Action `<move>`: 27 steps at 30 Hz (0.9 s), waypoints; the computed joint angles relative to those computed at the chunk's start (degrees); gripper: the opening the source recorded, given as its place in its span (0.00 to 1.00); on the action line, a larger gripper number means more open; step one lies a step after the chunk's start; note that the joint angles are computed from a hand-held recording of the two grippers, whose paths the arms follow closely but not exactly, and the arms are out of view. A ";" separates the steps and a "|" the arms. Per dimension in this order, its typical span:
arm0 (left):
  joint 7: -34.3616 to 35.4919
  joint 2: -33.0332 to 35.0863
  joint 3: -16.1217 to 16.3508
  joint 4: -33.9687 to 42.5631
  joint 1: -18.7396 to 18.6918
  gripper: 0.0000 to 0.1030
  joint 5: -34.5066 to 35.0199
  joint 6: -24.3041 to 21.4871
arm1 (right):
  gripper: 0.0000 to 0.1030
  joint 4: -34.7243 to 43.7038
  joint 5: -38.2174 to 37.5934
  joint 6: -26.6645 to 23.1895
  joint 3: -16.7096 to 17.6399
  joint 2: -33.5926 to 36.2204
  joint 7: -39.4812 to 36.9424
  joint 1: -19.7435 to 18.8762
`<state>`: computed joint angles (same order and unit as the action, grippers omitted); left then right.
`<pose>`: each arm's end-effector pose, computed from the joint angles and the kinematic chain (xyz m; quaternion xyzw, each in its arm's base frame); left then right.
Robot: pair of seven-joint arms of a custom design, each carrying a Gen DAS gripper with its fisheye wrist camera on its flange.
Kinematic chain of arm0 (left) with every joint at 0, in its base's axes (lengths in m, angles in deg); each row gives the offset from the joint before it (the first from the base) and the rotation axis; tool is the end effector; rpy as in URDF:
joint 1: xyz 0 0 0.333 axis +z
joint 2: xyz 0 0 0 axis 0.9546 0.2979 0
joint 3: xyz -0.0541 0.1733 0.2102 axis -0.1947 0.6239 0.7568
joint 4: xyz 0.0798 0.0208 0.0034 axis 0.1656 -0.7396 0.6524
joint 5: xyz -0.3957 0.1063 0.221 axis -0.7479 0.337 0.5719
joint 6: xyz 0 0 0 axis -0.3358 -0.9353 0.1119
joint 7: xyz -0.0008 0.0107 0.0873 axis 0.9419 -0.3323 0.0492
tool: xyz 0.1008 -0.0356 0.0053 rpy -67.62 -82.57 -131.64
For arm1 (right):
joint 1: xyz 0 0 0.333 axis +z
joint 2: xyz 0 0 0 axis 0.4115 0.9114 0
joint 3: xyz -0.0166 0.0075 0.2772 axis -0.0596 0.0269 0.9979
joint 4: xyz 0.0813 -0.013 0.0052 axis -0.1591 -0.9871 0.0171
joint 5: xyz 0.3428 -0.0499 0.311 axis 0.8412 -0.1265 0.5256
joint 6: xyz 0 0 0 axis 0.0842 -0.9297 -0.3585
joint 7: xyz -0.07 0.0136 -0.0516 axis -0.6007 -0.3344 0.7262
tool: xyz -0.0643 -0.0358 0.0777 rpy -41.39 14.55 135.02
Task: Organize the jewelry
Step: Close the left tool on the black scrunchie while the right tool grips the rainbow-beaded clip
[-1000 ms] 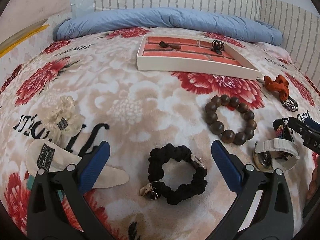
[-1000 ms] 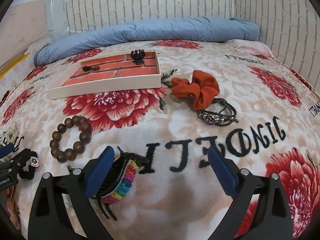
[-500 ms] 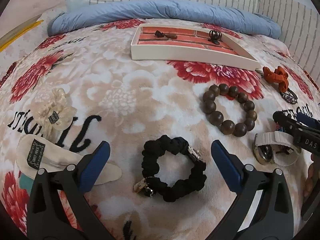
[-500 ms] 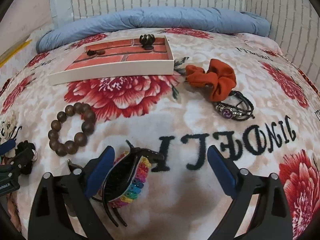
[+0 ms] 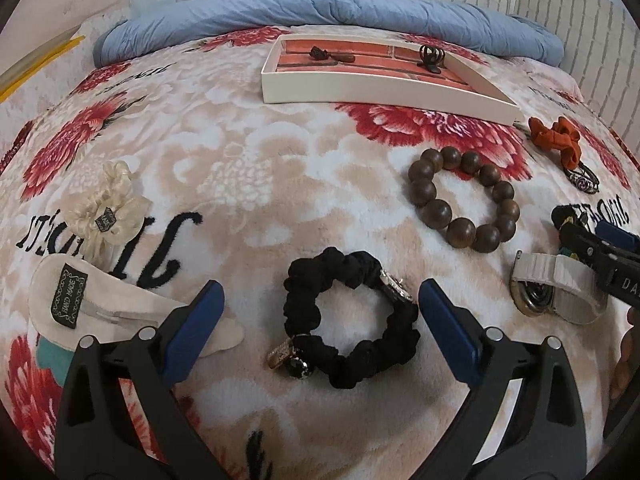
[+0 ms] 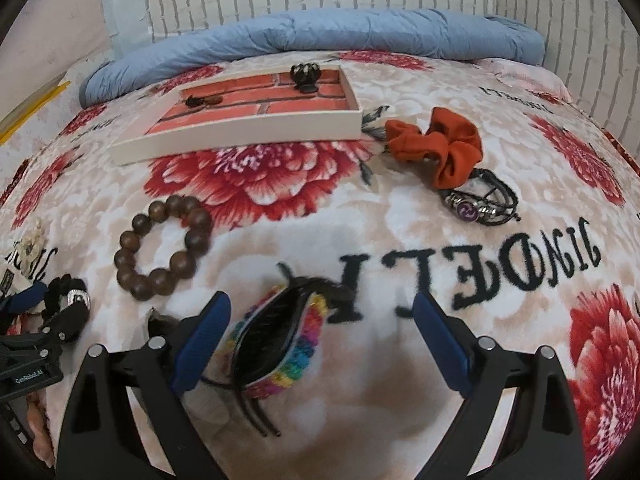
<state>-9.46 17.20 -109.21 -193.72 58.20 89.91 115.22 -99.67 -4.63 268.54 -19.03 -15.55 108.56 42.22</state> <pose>0.3766 -0.2859 0.2827 -0.7305 0.6004 -0.2072 0.2510 0.4569 0.0821 0.2823 -0.7211 0.5994 -0.2056 0.2800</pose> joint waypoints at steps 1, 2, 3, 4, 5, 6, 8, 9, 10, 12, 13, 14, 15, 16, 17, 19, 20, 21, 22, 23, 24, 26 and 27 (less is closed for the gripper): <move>0.16 -0.03 0.11 -0.06 -0.11 0.92 -0.16 0.00 | 0.87 -0.08 -0.57 -0.11 3.47 0.18 1.35 -3.03; 0.35 -0.05 0.27 -0.13 -0.18 0.92 -0.35 0.12 | 0.85 -0.06 -1.35 -0.14 6.31 0.40 2.83 -5.66; 0.43 -0.10 0.41 -0.25 -0.22 0.91 -0.56 0.28 | 0.85 0.08 -1.73 -0.45 7.14 0.55 3.43 -6.54; 0.46 -0.19 0.53 -0.42 -0.24 0.90 -0.82 0.45 | 0.85 0.28 -2.15 -1.04 7.34 0.73 3.95 -6.87; 0.42 -0.31 0.55 -0.56 -0.24 0.88 -1.00 0.59 | 0.84 0.26 -2.73 -1.18 8.12 0.76 4.63 -7.64; 0.38 -0.47 0.68 -0.82 -0.17 0.87 -1.11 1.19 | 0.83 0.14 -3.56 -1.08 9.57 0.75 5.52 -8.96; 0.53 -0.42 0.69 -0.94 0.04 0.85 -1.32 1.69 | 0.81 0.12 -5.38 -1.38 12.31 0.75 7.33 -11.54; 0.64 -0.35 0.64 -0.93 0.11 0.83 -1.39 1.82 | 0.78 0.19 -6.27 -1.67 12.95 0.78 7.92 -12.15; 0.73 -0.28 0.57 -0.89 0.20 0.83 -1.40 1.91 | 0.77 0.37 -7.24 -2.28 13.58 0.87 8.45 -12.69; 0.65 -0.04 0.29 -0.64 0.44 0.77 -1.26 1.76 | 0.72 0.57 -9.74 -2.81 15.97 0.94 10.39 -14.97; 0.47 -0.09 0.19 -0.64 0.55 0.75 -1.09 1.85 | 0.69 0.66 -10.19 -2.94 15.12 1.00 10.44 -14.17; 0.31 -0.17 0.13 -0.70 0.62 0.69 -0.91 2.07 | 0.64 0.71 -9.93 -3.13 12.68 1.05 9.75 -11.91; 0.05 -0.26 -0.02 -0.75 0.78 0.63 -0.57 2.34 | 0.60 0.65 -9.33 -3.07 10.12 1.00 8.74 -9.47; -0.07 -0.33 -0.15 -0.73 0.83 0.62 -0.37 2.30 | 0.57 0.57 -8.84 -3.00 8.39 0.95 7.88 -7.75; -0.03 -0.27 -0.24 -0.62 0.82 0.60 -0.28 2.10 | 0.53 0.54 -8.29 -2.95 6.98 0.92 7.05 -6.23; 0.23 -0.05 -0.31 -0.31 0.77 0.57 0.02 1.87 | 0.47 0.47 -7.69 -3.06 5.99 0.72 6.04 -5.03; 0.39 -0.03 -0.23 -0.29 0.70 0.54 0.10 1.98 | 0.46 0.44 -7.01 -3.23 4.96 0.57 5.41 -3.90; 0.66 0.08 -0.12 -0.20 0.62 0.52 0.06 2.00 | 0.46 0.42 -6.36 -3.20 4.12 0.53 4.82 -3.06; 0.87 0.19 0.01 -0.11 0.59 0.52 -0.01 2.02 | 0.45 0.47 -5.59 -3.30 3.07 0.50 4.09 -2.08; 1.12 0.29 0.17 -0.03 0.55 0.49 -0.13 2.10 | 0.45 0.48 -4.96 -3.35 2.49 0.46 3.53 -1.51; 1.25 0.25 0.25 -0.03 0.51 0.44 -0.24 2.13 | 0.45 0.49 -4.18 -3.39 1.68 0.37 2.86 -0.71; 1.34 0.01 0.29 -0.16 0.46 0.37 -0.44 2.07 | 0.44 0.51 -2.59 -3.26 0.05 0.24 1.33 0.92; 1.45 -0.03 0.36 -0.20 0.45 0.32 -0.54 2.22 | 0.44 0.55 -1.90 -3.25 -0.46 0.23 0.70 1.43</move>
